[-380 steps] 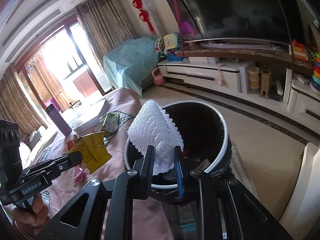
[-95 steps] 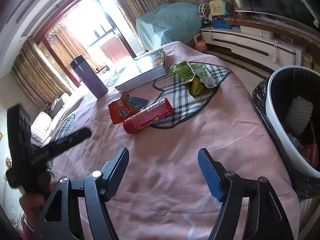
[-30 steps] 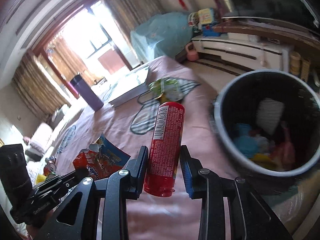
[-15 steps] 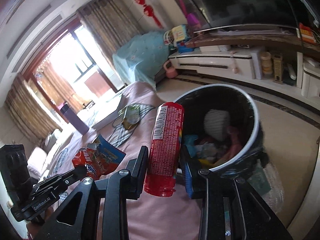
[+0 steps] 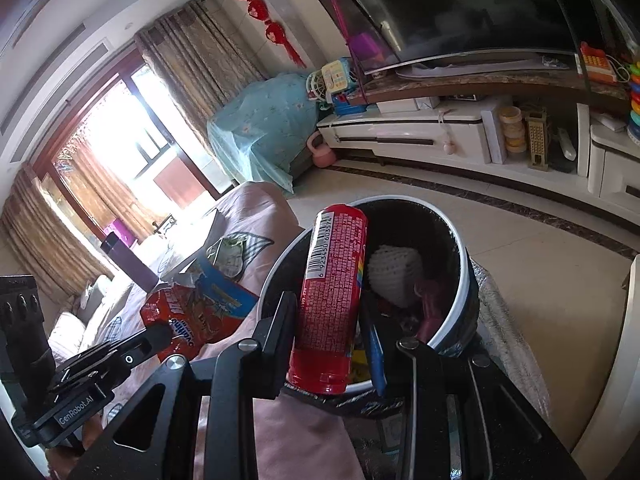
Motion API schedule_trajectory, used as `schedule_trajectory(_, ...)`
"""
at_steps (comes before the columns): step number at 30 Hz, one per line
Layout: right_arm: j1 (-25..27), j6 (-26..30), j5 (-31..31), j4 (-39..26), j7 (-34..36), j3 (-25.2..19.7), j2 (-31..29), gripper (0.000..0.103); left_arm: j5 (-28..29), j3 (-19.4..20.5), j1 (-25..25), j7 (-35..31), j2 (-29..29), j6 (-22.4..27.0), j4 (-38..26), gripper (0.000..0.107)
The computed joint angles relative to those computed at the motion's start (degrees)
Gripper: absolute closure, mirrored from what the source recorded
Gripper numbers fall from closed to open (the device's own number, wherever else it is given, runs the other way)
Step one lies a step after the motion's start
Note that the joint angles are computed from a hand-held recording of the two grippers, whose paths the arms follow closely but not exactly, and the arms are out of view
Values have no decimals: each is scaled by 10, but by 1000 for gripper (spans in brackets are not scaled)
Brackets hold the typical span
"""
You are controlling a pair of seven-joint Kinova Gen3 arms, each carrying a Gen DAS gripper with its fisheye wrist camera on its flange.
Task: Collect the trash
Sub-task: 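Carry snack bag and red can over the bin and open both tools to drop them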
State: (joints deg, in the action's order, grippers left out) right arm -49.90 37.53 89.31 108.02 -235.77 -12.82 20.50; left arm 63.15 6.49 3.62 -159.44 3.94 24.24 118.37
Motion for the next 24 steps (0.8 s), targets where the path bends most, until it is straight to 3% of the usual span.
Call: schedule_trajectory(24, 8, -49, -80, -34, 120, 39, 8, 71, -126, 52, 8, 137, 44, -40, -44, 106)
